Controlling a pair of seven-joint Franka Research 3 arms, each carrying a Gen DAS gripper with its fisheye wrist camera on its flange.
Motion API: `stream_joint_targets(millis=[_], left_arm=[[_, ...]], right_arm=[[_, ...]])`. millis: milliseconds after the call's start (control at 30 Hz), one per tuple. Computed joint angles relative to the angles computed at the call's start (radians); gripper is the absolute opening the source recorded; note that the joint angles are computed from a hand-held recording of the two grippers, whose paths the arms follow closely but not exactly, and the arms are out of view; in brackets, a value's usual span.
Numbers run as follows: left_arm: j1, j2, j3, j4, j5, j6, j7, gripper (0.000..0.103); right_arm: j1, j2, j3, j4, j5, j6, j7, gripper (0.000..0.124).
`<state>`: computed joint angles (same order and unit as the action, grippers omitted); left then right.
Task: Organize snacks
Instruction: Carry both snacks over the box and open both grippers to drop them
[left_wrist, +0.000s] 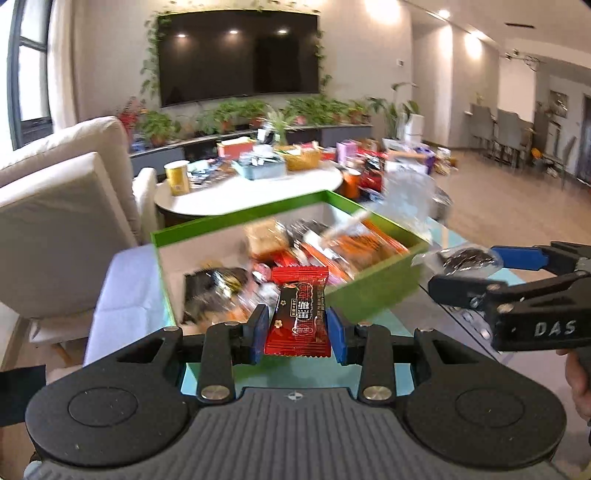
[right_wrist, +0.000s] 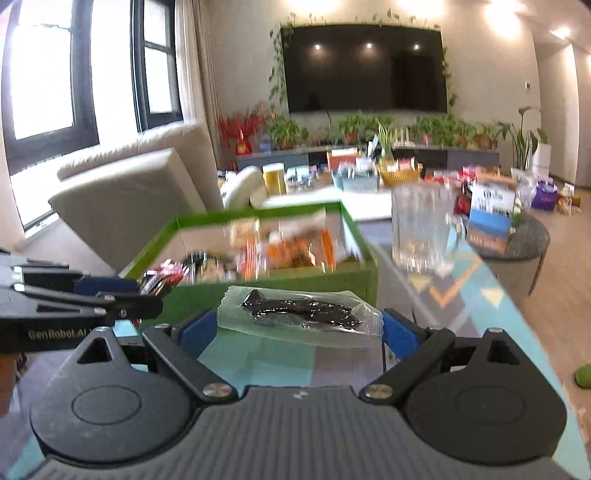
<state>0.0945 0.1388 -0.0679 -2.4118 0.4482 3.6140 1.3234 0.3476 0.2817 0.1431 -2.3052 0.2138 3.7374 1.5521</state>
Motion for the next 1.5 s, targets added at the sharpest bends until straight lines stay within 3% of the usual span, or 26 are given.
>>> stream_joint_targets(millis=[233, 367, 600, 667, 700, 767, 800, 867, 933, 967, 1033, 1100, 1200, 1333, 1500], left_arm=[[-0.062, 0.046, 0.029, 0.079, -0.176, -0.048, 0.095, 0.033], [-0.049, 0.072, 0.018, 0.125, -0.18, -0.075, 0.072, 0.033], [-0.134, 0.111, 0.081, 0.18, -0.324, -0.088, 0.157, 0.033], [-0.174, 0.133, 0.111, 0.204, -0.39, -0.081, 0.191, 0.037], [-0.195, 0.148, 0.127, 0.222, -0.427, -0.088, 0.207, 0.045], [-0.234, 0.171, 0.159, 0.249, -0.493, -0.108, 0.227, 0.05], [-0.239, 0.175, 0.164, 0.253, -0.509, -0.118, 0.224, 0.05], [-0.148, 0.172, 0.092, 0.245, -0.433, -0.124, 0.166, 0.05], [-0.077, 0.169, 0.043, 0.229, -0.34, -0.114, 0.112, 0.05], [-0.094, 0.166, 0.06, 0.223, -0.345, -0.112, 0.121, 0.05], [-0.155, 0.16, 0.114, 0.207, -0.387, -0.102, 0.153, 0.05], [-0.149, 0.155, 0.109, 0.195, -0.383, -0.087, 0.151, 0.05], [-0.129, 0.138, 0.088, 0.175, -0.368, -0.076, 0.133, 0.05], [-0.172, 0.115, 0.112, 0.141, -0.437, -0.048, 0.176, 0.05], [-0.217, 0.071, 0.12, 0.076, -0.556, -0.012, 0.268, 0.05]], right_arm=[[-0.052, 0.059, 0.026, 0.124, -0.109, -0.03, 0.062, 0.065], [-0.071, 0.099, 0.037, 0.202, -0.138, -0.064, 0.088, 0.065], [-0.034, 0.169, 0.015, 0.335, -0.082, -0.089, 0.021, 0.065], [-0.048, 0.197, 0.029, 0.382, -0.093, -0.104, 0.022, 0.065], [-0.072, 0.214, 0.051, 0.407, -0.122, -0.112, 0.036, 0.065], [-0.152, 0.271, 0.11, 0.479, -0.277, -0.154, 0.107, 0.066], [-0.143, 0.283, 0.097, 0.495, -0.292, -0.177, 0.108, 0.066], [-0.035, 0.294, 0.004, 0.531, -0.112, -0.252, -0.016, 0.066], [-0.01, 0.286, -0.022, 0.498, -0.057, -0.245, -0.02, 0.066], [-0.05, 0.279, 0.005, 0.468, -0.135, -0.227, 0.056, 0.066], [-0.175, 0.262, 0.135, 0.41, -0.17, -0.21, 0.058, 0.066], [-0.216, 0.239, 0.171, 0.352, -0.187, -0.167, 0.073, 0.065], [-0.199, 0.197, 0.14, 0.289, -0.195, -0.121, 0.094, 0.065], [-0.122, 0.162, 0.063, 0.263, -0.141, -0.099, 0.069, 0.066], [-0.123, 0.146, 0.061, 0.247, -0.148, -0.106, 0.082, 0.066]])
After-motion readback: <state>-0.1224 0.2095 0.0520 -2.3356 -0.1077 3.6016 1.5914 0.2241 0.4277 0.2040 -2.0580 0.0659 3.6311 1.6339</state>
